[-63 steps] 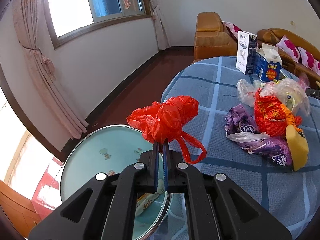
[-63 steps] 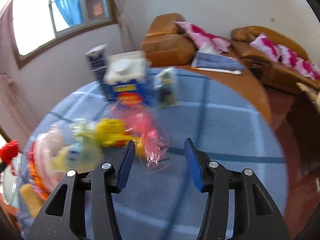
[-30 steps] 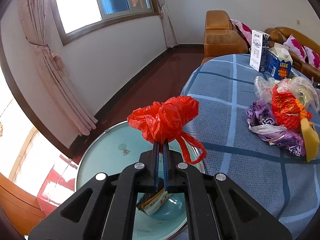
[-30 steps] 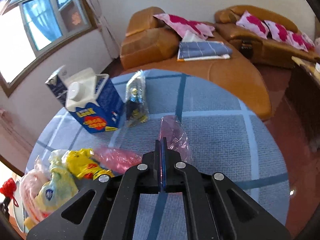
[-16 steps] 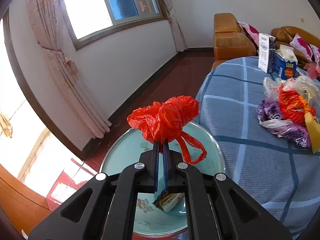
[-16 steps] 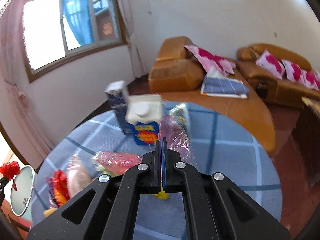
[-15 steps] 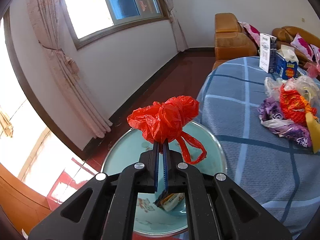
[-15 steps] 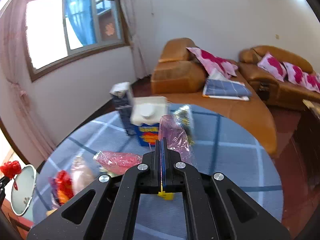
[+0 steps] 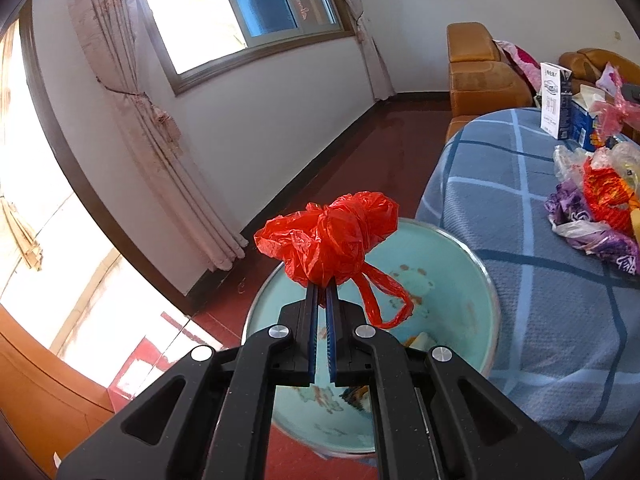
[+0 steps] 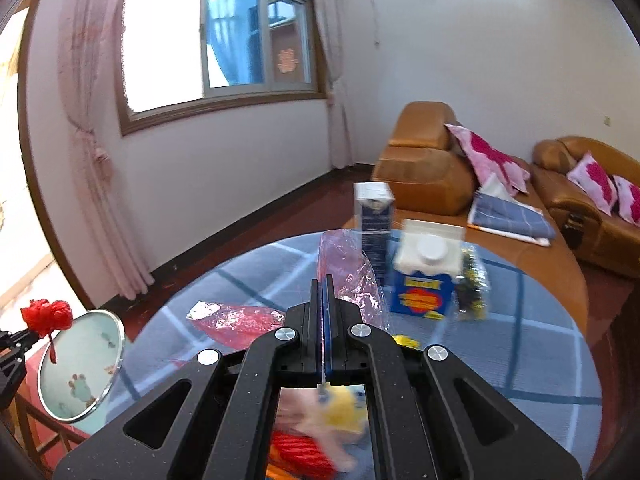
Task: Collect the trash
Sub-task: 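Carry the red bag and pink bag toward the blue bin with both tools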
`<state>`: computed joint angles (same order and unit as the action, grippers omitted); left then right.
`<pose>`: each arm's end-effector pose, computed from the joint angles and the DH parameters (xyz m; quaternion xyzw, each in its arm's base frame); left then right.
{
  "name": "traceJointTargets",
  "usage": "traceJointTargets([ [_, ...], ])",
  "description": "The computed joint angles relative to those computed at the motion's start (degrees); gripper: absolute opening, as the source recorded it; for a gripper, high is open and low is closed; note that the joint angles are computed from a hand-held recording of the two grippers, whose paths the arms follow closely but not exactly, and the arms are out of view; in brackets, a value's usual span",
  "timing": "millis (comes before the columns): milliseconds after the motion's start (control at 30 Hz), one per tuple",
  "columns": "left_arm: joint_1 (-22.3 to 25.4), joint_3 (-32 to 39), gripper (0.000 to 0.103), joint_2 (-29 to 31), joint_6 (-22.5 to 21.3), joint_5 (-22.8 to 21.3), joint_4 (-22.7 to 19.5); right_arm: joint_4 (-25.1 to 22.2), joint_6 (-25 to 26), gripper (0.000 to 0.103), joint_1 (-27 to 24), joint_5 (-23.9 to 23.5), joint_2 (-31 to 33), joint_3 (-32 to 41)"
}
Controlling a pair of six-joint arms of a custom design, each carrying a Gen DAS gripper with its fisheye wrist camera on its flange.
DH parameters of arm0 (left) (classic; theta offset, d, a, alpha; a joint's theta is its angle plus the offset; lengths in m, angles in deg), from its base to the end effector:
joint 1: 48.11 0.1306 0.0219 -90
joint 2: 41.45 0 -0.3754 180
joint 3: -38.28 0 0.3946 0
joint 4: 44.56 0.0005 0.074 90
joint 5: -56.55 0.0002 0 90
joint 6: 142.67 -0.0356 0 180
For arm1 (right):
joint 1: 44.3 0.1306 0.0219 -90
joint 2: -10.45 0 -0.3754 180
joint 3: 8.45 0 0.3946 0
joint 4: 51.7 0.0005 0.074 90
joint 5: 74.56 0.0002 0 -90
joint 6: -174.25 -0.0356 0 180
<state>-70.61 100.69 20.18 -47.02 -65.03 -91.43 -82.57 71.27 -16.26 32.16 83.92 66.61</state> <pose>0.2936 -0.1020 0.3910 0.0301 0.8978 0.1573 0.4103 0.3614 0.1803 0.4484 -0.0390 0.8560 0.0577 0.5123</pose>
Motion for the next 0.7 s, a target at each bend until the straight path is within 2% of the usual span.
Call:
traceJointTargets([
  [700, 5.3, -3.3, 0.004, -3.7, -1.1, 1.3, -1.4, 2.0, 3.3, 0.001, 10.6, -0.1, 9.8, 5.8],
])
